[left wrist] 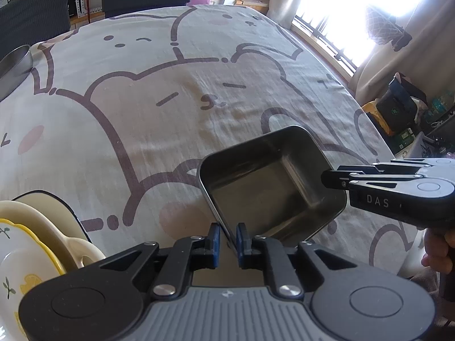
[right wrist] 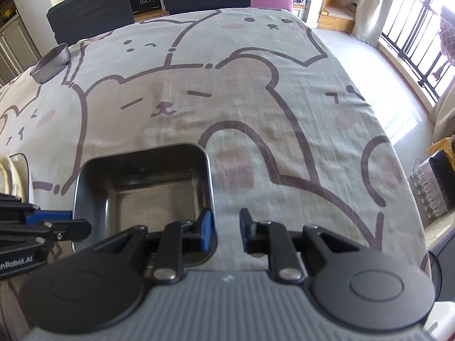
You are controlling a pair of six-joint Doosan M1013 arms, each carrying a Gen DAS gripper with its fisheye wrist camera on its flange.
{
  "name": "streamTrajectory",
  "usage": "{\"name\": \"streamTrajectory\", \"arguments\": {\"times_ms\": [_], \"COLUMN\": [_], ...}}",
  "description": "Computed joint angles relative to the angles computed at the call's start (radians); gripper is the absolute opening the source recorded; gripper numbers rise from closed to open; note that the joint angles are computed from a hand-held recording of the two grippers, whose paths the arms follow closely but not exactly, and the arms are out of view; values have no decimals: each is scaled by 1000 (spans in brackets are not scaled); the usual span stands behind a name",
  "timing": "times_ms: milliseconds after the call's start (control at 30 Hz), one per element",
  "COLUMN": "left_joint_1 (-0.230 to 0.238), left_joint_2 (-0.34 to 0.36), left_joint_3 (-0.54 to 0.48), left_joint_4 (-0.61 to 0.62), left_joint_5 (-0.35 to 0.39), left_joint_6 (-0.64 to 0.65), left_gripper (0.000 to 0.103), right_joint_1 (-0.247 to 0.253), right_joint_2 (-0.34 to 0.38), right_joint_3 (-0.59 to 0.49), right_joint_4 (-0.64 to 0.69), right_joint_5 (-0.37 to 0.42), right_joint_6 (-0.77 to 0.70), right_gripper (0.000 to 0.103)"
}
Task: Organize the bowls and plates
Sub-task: 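Open the left gripper on the tray rim while the right gripper opens too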
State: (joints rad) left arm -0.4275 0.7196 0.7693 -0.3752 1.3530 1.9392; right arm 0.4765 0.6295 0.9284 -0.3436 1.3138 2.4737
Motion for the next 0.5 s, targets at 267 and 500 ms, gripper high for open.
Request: {"name": "streamTrajectory", "arguments": {"times_ms": [267, 500], "left_joint_1": [1, 1], "left_joint_2": [1, -4], "left_joint_3": [-3, -1], "left_joint_4": [-2, 5], "left_joint_5": [1, -5], "left_joint_6": [-5, -6], "left_gripper": [16, 31], "right_joint_1": [2, 5], "right_joint_2": [2, -2], "right_joint_3": [-2, 4], "right_joint_4": [-10, -8], "right_joint_5": [9, 8], "right_joint_6": [-1, -14], "right_gripper": [29, 35]}}
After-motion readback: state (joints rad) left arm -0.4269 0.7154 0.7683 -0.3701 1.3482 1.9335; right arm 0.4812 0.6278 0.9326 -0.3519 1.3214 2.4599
